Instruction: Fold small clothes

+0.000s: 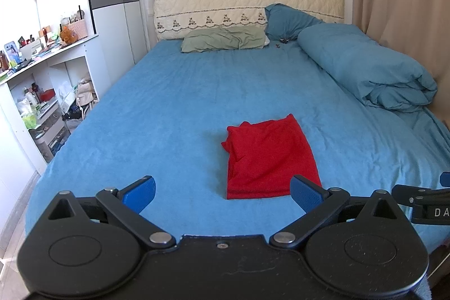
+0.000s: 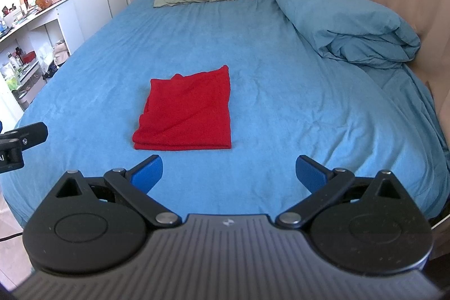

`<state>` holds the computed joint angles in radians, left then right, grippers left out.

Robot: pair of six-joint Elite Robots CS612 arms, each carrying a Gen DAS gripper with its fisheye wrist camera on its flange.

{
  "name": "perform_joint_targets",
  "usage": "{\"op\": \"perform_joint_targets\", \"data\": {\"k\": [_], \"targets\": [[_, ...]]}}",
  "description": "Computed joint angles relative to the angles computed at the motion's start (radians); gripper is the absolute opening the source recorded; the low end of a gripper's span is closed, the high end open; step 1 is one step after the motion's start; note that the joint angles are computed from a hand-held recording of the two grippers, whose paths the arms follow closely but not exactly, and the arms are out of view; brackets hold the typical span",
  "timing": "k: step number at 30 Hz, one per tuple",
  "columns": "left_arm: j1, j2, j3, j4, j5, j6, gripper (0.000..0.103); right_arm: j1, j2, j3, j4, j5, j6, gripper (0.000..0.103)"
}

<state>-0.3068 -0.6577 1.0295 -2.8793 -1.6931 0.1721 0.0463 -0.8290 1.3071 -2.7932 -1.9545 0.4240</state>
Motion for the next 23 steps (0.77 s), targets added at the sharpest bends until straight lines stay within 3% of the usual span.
{"op": "perform_joint_targets", "data": {"k": [23], "targets": [[0.007,0.003,0.003,-0.028,-0.007,0.01,0.103,-0.002,-0.002,0.003,-0.003,0.001,0.001,0.103]]}}
